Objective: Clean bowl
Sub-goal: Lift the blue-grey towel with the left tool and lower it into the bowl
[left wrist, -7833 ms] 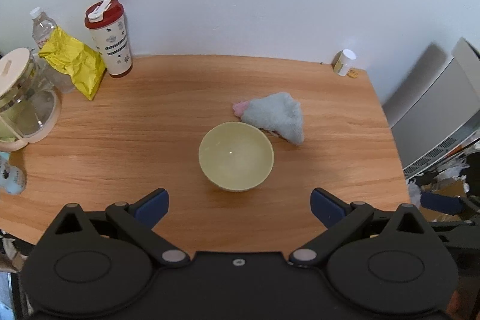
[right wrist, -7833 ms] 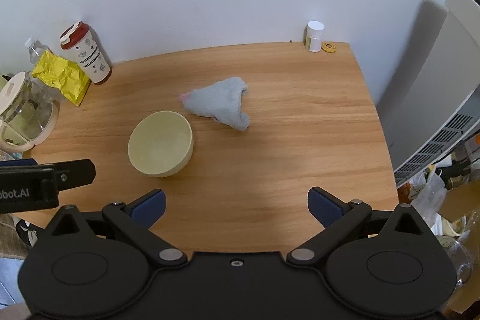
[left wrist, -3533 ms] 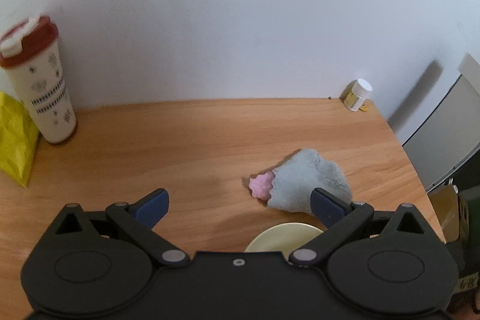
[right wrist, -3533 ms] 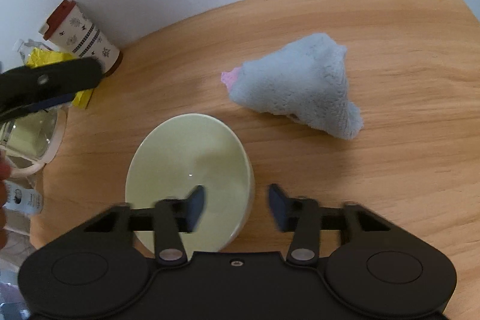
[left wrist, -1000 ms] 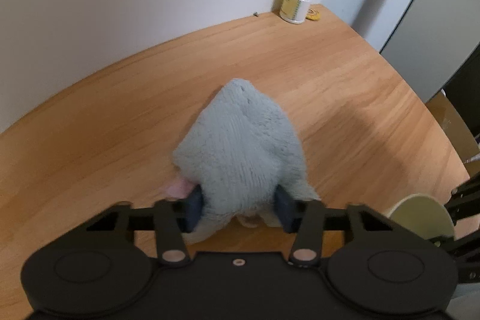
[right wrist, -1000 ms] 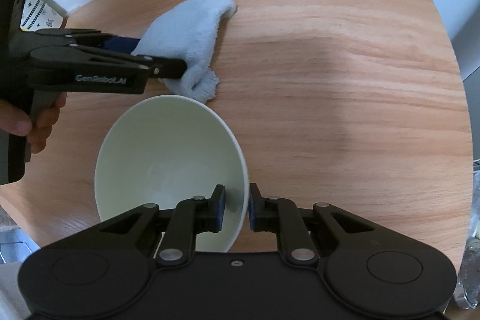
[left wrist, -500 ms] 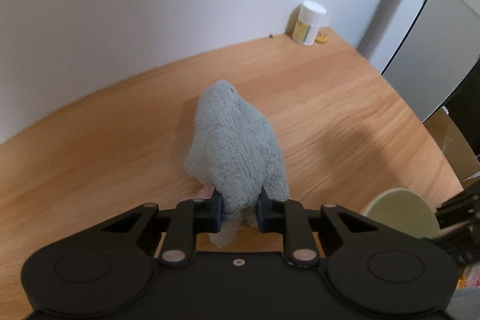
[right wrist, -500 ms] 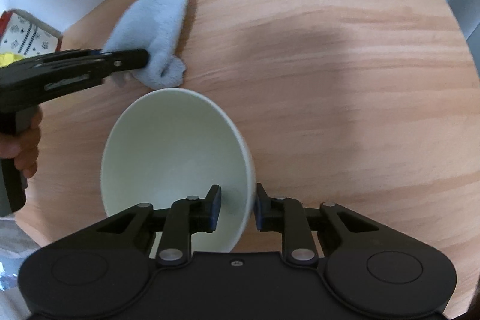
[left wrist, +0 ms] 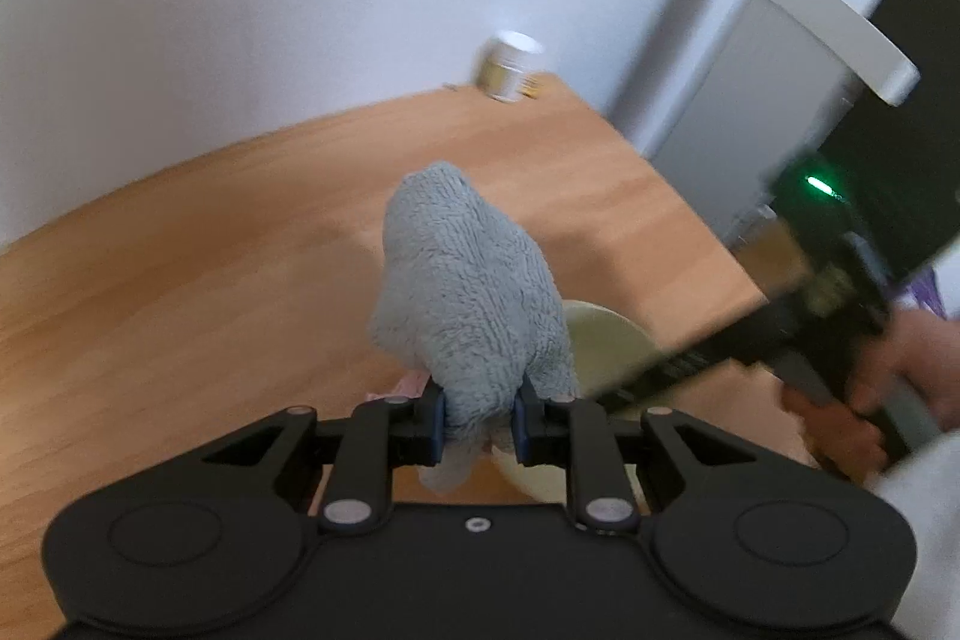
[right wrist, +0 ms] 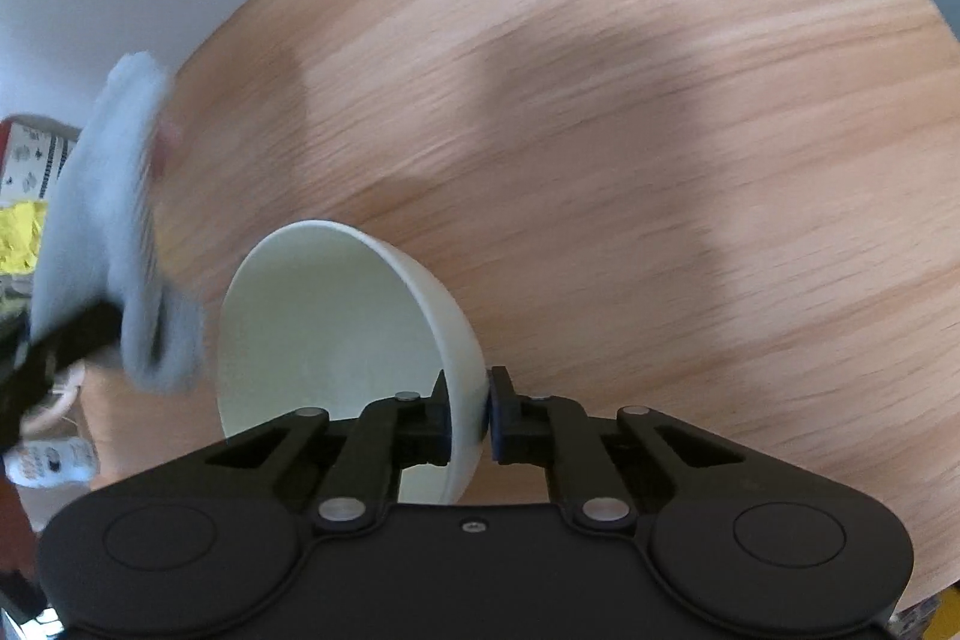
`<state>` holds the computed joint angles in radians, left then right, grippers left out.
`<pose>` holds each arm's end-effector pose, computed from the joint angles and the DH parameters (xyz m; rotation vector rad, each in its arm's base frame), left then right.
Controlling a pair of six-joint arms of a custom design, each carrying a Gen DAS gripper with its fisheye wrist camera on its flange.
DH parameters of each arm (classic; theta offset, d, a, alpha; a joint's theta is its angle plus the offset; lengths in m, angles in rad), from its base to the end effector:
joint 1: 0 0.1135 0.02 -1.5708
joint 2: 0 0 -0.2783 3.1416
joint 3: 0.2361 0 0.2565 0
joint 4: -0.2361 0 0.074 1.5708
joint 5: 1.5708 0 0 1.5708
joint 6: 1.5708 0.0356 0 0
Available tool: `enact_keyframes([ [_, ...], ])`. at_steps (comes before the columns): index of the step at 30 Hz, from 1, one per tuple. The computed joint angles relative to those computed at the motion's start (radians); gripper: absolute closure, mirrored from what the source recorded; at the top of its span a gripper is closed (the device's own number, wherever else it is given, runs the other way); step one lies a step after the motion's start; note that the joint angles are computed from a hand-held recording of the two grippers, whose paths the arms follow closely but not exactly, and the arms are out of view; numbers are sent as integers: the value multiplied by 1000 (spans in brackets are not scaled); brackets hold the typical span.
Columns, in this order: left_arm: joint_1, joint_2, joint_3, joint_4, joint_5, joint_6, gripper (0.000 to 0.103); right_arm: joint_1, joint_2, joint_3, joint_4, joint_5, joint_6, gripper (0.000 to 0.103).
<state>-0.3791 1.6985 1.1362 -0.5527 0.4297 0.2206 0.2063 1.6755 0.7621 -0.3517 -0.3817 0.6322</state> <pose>0.3152 -0.1415 0.2118 0.9127 2.4972 -0.6264 0.2725 0.0706 0.1275 0.5353 2.8891 0.7025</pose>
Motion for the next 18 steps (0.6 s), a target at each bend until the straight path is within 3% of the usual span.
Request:
enact_keyframes([
  [2,-16,10,15,-35,27,13,84,5,10,-6,19,-2,-2,92],
  [10,-140,148,120,-88,-40,47,83,-3,26,-10,37,-21,-31,91],
  [18,-192,289,255,-169,-99,38,83,-10,30,-5,27,-16,-147,90],
])
